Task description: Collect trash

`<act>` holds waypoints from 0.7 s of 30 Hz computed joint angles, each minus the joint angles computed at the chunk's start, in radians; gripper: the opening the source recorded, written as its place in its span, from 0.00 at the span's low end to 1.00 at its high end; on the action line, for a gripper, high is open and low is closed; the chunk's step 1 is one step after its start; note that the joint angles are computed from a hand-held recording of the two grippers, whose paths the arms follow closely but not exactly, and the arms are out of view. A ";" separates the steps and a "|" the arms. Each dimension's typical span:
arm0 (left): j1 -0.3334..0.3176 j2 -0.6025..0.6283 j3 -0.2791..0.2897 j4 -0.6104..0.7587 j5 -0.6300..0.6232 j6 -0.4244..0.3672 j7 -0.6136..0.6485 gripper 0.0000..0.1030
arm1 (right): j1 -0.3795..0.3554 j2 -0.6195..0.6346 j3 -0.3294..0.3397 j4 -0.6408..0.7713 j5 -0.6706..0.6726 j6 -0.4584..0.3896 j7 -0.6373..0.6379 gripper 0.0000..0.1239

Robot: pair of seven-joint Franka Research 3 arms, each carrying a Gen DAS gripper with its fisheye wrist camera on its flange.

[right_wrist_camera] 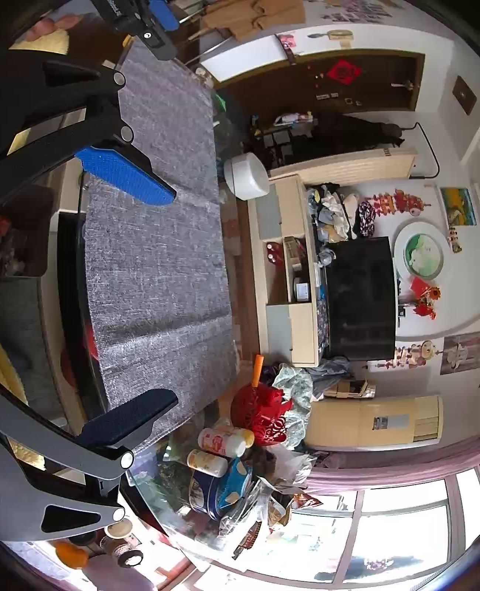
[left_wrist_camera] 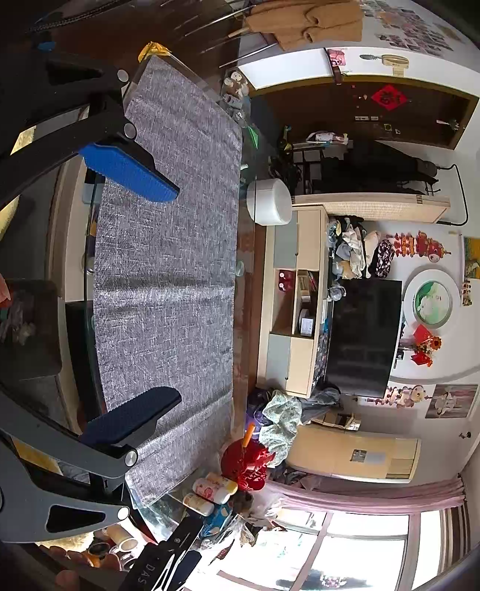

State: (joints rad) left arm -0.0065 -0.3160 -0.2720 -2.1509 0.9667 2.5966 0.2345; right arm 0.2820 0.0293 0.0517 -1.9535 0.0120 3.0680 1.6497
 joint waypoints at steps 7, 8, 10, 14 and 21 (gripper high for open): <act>-0.002 0.000 -0.001 0.003 0.001 -0.008 0.004 0.92 | 0.000 -0.005 0.003 -0.002 0.010 -0.002 -0.012 0.81; -0.002 0.000 0.000 0.002 0.004 -0.006 0.003 0.92 | 0.000 -0.005 0.003 -0.001 0.011 -0.002 -0.014 0.81; -0.001 -0.002 -0.001 0.002 0.007 -0.007 0.000 0.92 | -0.001 -0.005 0.009 0.001 0.047 -0.006 -0.049 0.81; -0.001 -0.003 -0.003 0.001 0.010 -0.010 -0.002 0.92 | 0.001 -0.006 0.008 0.003 0.051 -0.008 -0.053 0.81; -0.002 -0.004 0.000 0.001 0.009 0.001 0.003 0.92 | 0.003 -0.008 0.013 0.005 0.086 -0.017 -0.085 0.81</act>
State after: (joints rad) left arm -0.0082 -0.3198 -0.2716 -2.1497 0.9760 2.5979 0.2372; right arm 0.2845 0.0217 0.0649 -1.9480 0.0981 3.0508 1.5652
